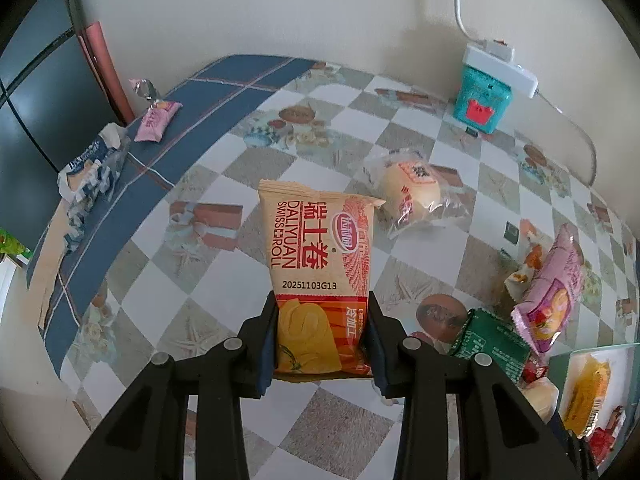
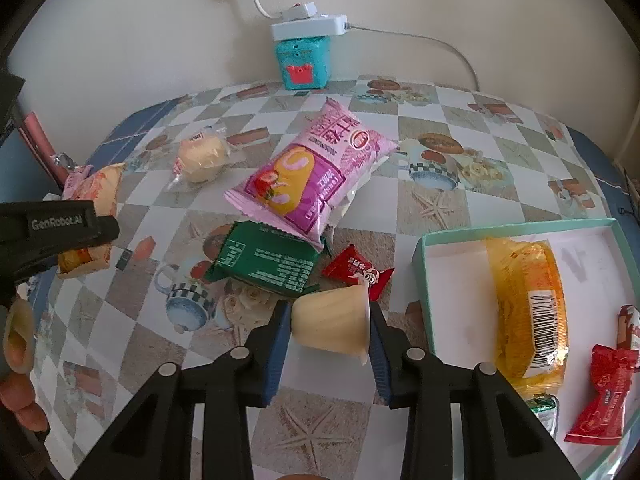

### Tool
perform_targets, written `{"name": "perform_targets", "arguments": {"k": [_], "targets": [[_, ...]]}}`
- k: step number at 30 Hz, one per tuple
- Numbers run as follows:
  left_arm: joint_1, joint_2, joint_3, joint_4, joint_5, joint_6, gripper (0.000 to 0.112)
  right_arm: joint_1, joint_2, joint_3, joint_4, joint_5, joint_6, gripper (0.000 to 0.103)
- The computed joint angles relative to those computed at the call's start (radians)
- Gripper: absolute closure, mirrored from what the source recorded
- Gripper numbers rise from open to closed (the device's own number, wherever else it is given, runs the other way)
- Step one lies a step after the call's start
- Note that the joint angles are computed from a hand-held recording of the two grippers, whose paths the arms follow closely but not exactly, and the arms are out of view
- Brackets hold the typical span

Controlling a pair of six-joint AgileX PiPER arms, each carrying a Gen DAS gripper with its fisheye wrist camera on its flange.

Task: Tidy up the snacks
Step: 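Grasp the orange swiss roll bag with the left tool while the right tool grasps the yellow pudding cup, then carry the swiss roll bag and pudding cup over the tray and open both tools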

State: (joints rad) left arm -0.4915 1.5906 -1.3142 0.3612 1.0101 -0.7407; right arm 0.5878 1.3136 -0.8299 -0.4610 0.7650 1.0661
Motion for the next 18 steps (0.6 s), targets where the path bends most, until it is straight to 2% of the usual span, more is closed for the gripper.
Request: {"name": "perform_targets", "arguments": {"k": [9,18], "targets": [[-0.003,-0.033,-0.009,0.008,0.018,0.003,0.072,0.000,-0.042,0.000,0.019,-0.001,-0.015,0.064],[-0.022,-0.074,-0.028,0.019,0.050,0.008,0.072,0.032,-0.091,-0.035,-0.007,0.058,0.017,0.064]]}}
